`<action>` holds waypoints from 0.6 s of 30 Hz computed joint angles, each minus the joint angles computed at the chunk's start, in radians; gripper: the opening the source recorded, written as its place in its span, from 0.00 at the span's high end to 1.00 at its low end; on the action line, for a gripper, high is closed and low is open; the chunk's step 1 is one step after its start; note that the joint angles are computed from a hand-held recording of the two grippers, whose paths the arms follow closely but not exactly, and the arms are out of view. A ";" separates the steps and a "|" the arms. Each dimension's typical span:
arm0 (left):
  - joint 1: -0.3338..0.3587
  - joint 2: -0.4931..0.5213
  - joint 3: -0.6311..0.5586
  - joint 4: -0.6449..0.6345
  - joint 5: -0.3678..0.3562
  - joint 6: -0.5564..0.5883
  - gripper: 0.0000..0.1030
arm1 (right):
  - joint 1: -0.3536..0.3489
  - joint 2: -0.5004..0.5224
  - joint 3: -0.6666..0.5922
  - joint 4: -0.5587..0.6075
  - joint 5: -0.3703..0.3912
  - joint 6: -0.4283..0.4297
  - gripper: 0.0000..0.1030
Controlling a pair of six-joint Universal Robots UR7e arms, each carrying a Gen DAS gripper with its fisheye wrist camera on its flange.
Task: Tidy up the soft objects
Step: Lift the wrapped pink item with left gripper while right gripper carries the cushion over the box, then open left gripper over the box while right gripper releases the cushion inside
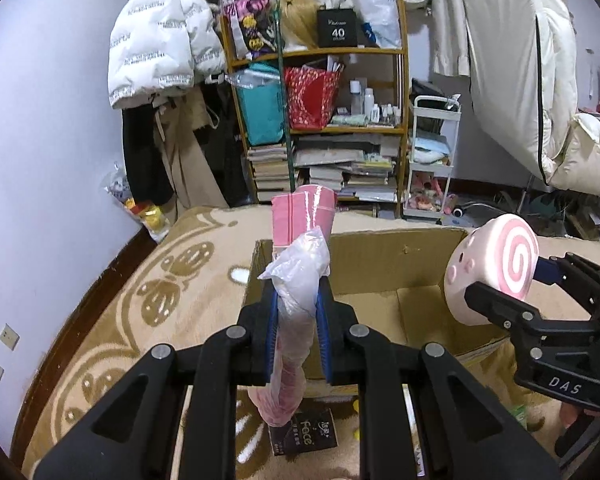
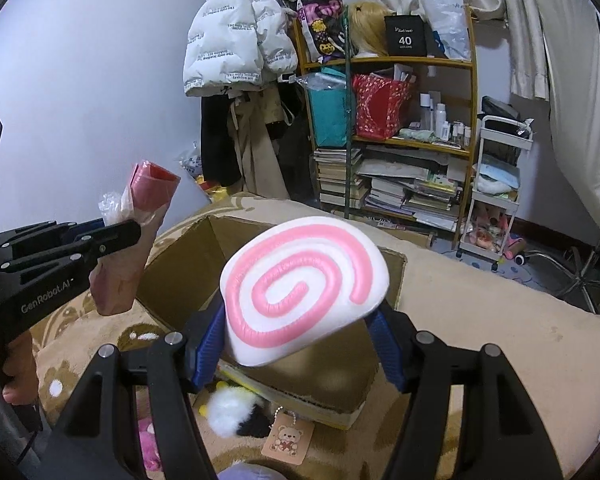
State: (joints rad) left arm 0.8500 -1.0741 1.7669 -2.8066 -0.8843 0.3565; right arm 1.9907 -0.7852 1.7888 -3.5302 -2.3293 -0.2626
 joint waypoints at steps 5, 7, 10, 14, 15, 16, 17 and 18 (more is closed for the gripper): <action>0.015 0.009 -0.037 0.106 -0.025 -0.052 0.83 | -0.021 -0.003 0.000 0.031 0.019 0.035 0.32; 0.014 0.017 -0.040 0.105 -0.017 -0.050 0.83 | -0.032 -0.010 0.002 0.051 0.034 0.063 0.32; 0.016 0.024 -0.047 0.125 -0.011 -0.058 0.80 | -0.048 -0.024 0.014 0.071 0.064 0.104 0.31; 0.019 0.031 -0.053 0.146 0.013 -0.068 0.77 | -0.053 -0.027 0.019 0.074 0.070 0.116 0.31; 0.018 0.033 -0.057 0.151 0.022 -0.070 0.76 | -0.053 -0.027 0.019 0.074 0.071 0.116 0.30; 0.019 0.035 -0.058 0.157 0.030 -0.074 0.76 | -0.053 -0.027 0.019 0.075 0.072 0.117 0.29; 0.020 0.036 -0.060 0.161 0.034 -0.077 0.76 | -0.053 -0.027 0.019 0.077 0.071 0.118 0.28; 0.020 0.036 -0.060 0.162 0.044 -0.083 0.72 | -0.052 -0.025 0.019 0.076 0.069 0.119 0.27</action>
State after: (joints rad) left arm 0.8703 -1.0378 1.7064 -2.6448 -0.8402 0.2738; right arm 1.9388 -0.8099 1.8083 -3.4541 -2.2598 -0.1434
